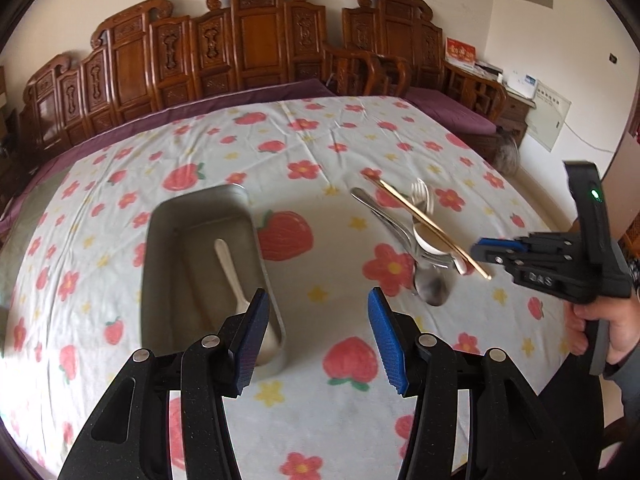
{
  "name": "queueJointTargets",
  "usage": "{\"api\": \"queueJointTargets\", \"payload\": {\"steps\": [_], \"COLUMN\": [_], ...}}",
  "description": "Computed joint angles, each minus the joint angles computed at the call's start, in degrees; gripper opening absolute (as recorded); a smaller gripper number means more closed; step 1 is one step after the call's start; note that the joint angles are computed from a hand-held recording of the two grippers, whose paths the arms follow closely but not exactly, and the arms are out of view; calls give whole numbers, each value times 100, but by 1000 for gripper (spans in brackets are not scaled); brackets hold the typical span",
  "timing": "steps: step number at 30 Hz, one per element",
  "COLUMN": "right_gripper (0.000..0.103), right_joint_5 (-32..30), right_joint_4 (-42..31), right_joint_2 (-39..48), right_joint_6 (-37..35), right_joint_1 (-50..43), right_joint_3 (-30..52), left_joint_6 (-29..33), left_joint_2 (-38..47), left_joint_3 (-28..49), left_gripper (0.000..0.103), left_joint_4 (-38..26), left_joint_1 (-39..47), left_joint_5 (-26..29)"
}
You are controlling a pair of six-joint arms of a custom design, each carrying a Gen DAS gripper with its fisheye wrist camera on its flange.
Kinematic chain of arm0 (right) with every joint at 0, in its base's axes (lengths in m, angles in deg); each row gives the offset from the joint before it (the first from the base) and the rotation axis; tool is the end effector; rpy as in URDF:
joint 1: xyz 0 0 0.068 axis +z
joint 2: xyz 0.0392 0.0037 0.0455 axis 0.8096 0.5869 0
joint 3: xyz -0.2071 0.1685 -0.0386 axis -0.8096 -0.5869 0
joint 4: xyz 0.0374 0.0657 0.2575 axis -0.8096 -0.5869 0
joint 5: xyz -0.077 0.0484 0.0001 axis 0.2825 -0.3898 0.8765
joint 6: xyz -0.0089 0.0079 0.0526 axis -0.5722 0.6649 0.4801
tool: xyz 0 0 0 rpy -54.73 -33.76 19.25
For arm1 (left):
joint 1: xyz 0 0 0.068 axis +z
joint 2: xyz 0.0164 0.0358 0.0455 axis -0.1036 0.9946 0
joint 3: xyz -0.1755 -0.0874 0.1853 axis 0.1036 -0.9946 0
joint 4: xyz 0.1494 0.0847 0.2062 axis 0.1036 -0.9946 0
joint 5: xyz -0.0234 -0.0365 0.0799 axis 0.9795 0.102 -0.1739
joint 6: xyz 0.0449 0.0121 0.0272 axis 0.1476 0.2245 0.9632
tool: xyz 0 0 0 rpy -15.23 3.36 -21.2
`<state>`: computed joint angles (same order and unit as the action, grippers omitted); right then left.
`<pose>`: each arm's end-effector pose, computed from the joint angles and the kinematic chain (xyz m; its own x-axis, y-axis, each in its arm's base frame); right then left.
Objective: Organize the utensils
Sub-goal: 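Grasp the metal spoon with the left gripper while the right grasps another chopstick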
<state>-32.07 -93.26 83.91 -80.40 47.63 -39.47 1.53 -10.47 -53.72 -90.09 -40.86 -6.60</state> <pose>0.2308 -0.0092 0.1545 -0.7588 -0.3241 -0.5650 -0.4998 0.8459 0.1861 0.1098 -0.0628 0.2184 -0.7610 0.0204 -0.6485 0.0558 0.9979 -0.0341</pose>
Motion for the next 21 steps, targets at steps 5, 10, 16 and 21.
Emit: {"api": "queueJointTargets", "payload": {"steps": [5, 10, 16, 21], "right_gripper": [18, 18, 18, 6], "right_joint_5": [150, 347, 677, 898], "right_joint_4": [297, 432, 463, 532], "right_joint_2": [518, 972, 1433, 1548], "right_joint_6": [331, 633, 831, 830], "right_joint_1": [293, 641, 844, 972], "right_joint_3": [237, 549, 876, 923], "left_joint_6": [-269, -482, -577, -638], "left_joint_2": [338, 565, 625, 623], "left_joint_3": [-46, -89, -158, -192], "left_gripper": [49, 49, 49, 49], "left_joint_4": [197, 313, 367, 370], "left_joint_1": [-355, -656, -751, -800], "left_joint_5": [-93, -206, -208, -203]}}
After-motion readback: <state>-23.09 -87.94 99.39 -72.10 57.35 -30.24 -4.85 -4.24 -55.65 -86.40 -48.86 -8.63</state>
